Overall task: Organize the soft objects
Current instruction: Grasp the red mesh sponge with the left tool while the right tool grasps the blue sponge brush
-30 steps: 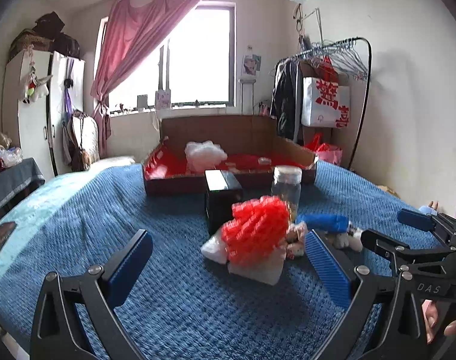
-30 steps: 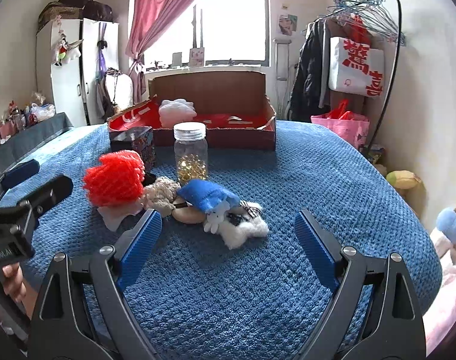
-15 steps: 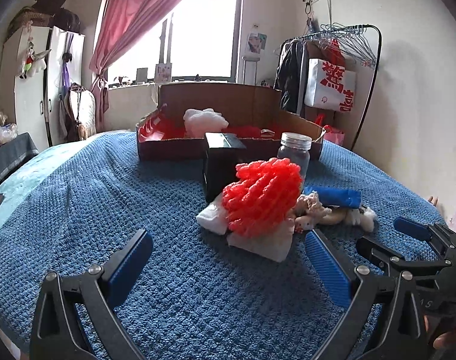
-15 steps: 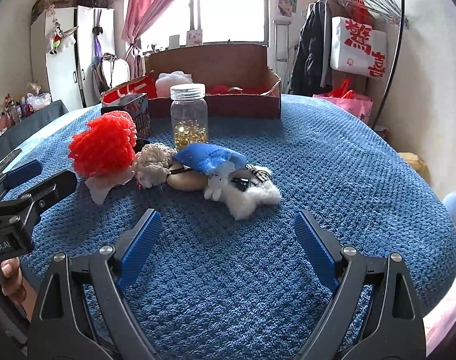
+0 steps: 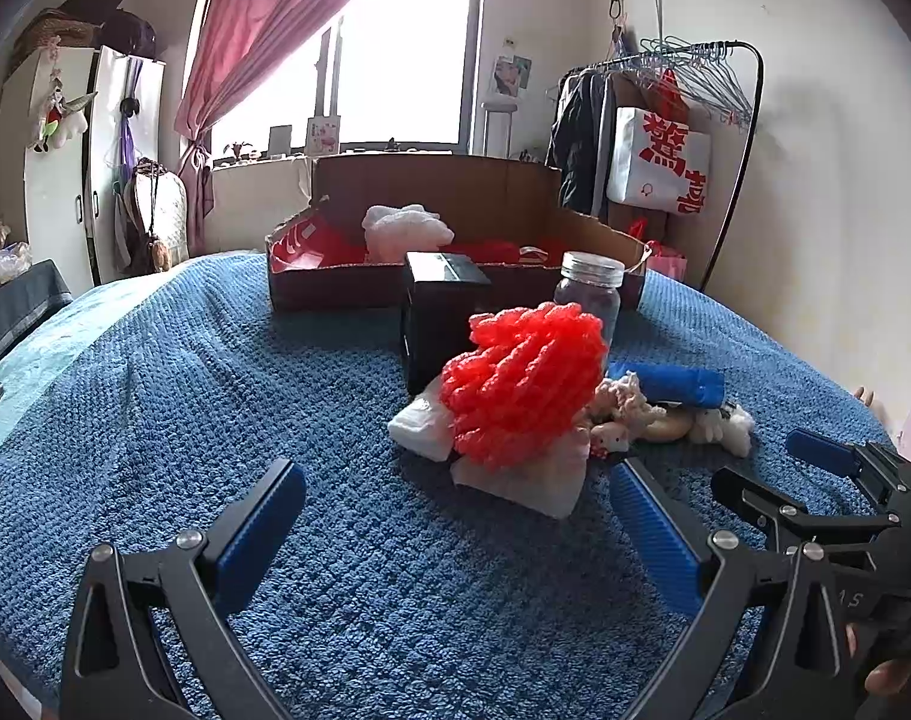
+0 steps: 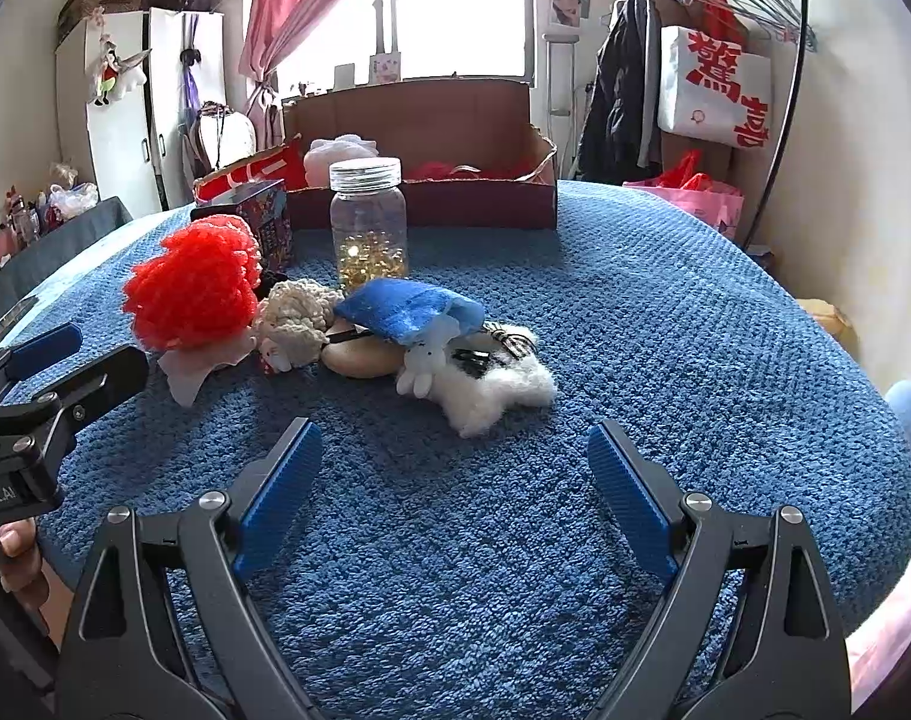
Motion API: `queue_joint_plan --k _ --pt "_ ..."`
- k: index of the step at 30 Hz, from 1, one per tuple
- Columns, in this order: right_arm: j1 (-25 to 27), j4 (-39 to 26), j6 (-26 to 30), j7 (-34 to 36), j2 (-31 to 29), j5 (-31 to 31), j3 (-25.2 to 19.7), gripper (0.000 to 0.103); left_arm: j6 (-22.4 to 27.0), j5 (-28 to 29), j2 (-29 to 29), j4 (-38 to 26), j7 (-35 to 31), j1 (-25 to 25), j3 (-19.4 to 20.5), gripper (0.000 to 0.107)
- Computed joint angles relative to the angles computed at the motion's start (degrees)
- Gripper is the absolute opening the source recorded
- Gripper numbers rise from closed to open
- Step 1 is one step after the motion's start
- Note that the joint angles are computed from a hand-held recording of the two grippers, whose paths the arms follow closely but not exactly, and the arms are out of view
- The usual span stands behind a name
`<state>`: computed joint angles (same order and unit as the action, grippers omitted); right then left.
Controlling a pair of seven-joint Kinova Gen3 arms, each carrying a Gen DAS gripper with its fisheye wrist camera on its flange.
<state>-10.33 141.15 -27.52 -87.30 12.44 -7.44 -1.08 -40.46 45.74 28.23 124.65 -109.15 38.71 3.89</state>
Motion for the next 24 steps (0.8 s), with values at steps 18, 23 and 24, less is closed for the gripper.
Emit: queue_joint_plan --k 18,23,24 --pt "37.7 -21.9 28.4 -19.5 6.3 36.8 -36.2 0.088 21.4 -16.0 -2.1 -9.8 6.3 -10.0 -0.1 0.095" --pt "46.2 -28.1 38.7 -19.4 13.4 42.2 -49.3 0.047 27.7 -25.5 -0.5 -13.7 10.5 -15.1 3.8 0.070" --pt "48.3 -28.7 39.6 -17.1 15.0 40.7 -52.0 0.041 28.2 -26.8 -0.3 -14.1 11.3 -15.6 4.2 0.069"
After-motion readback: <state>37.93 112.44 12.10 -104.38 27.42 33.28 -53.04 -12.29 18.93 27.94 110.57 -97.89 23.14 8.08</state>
